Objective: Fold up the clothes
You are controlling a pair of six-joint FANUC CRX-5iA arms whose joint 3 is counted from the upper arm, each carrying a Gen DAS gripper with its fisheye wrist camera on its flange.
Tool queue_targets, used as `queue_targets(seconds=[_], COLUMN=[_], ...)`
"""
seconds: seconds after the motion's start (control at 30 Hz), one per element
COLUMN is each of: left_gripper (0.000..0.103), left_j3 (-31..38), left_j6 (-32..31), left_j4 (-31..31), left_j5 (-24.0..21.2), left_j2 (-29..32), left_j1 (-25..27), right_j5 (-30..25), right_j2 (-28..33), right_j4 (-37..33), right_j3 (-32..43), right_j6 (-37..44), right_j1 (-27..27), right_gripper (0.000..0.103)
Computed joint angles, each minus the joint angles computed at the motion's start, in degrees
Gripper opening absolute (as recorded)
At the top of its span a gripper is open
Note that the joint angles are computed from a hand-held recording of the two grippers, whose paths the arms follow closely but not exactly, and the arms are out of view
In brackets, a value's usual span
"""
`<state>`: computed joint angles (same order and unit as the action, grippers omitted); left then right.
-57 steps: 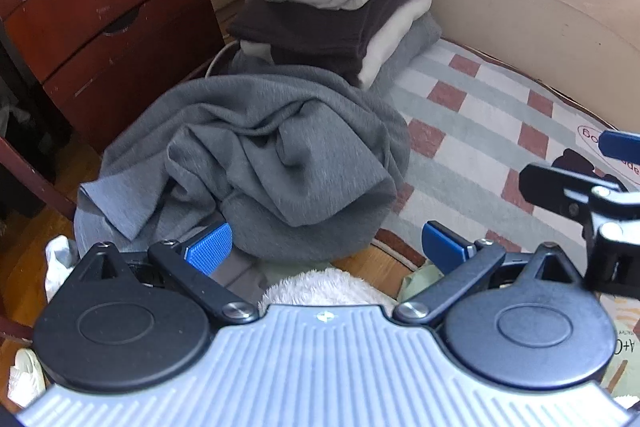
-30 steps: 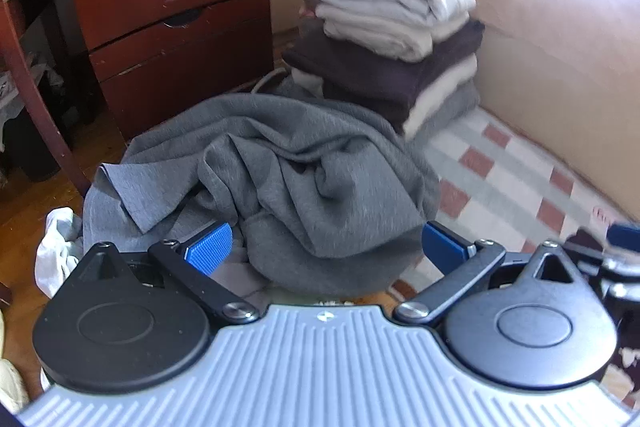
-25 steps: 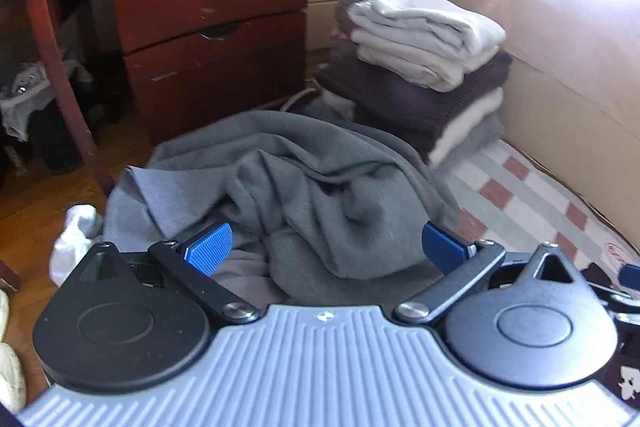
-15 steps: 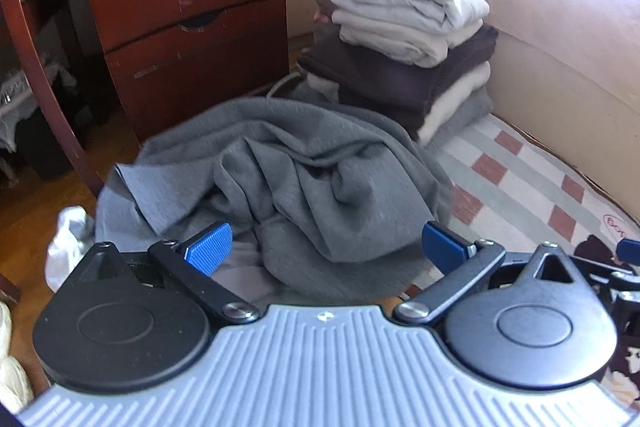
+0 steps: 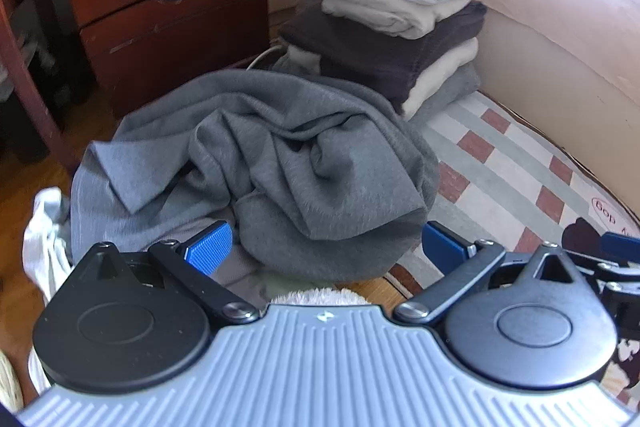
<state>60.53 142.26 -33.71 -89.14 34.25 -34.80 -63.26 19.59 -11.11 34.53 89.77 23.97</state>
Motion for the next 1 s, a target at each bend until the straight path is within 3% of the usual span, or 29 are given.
queue_targets(seconds=[0.47,0.6,0.67,0.73,0.8,0.87,0.9,0.97,1.0], left_gripper=[0.103,0.101,0.099,0.098,0.098,0.089,0.080,0.066,0.060], left_j3=[-1.8,-13.5,-20.5,-23.2,-25.7,-28.6,-30.2,-33.3,-34.6], left_j6=[-0.8,0.5,0.0,-1.5,-1.7,-1.4,-1.4,-3.1,-4.4], left_j4=[3.7,7.0,9.4,8.2,6.5,7.9,10.1,17.4,21.2], left_j5=[1.9,12.4,18.8,19.9,21.4,24.3,26.4,31.2,33.5], left_j2=[0.3,-6.0,-10.0,-11.6,-12.8,-13.6,-13.8,-13.5,-13.0], left_j1=[1.9,4.6,6.8,7.6,8.7,10.9,12.5,16.6,18.3], right_j5=[-2.2,1.6,4.8,6.7,3.3,-3.3,-6.2,-7.2,-6.7], right_j2=[1.8,1.8,2.1,2.9,5.6,9.1,10.8,12.4,12.7], right_j4=[-2.7,-7.7,-3.4,0.1,-2.9,-12.7,-17.4,-22.0,-23.4], right_j3=[1.8,0.2,-1.4,-1.9,2.2,8.6,11.2,12.4,12.1], right_j6=[0.9,7.2,10.9,14.3,16.0,17.4,18.0,19.0,19.7], right_j1=[-1.0,-2.8,-1.8,-1.2,-2.5,-5.7,-7.1,-7.9,-7.8], right_gripper=[0.097,0.096,0.096,0.096,0.095,0.082,0.079,0.055,0.049])
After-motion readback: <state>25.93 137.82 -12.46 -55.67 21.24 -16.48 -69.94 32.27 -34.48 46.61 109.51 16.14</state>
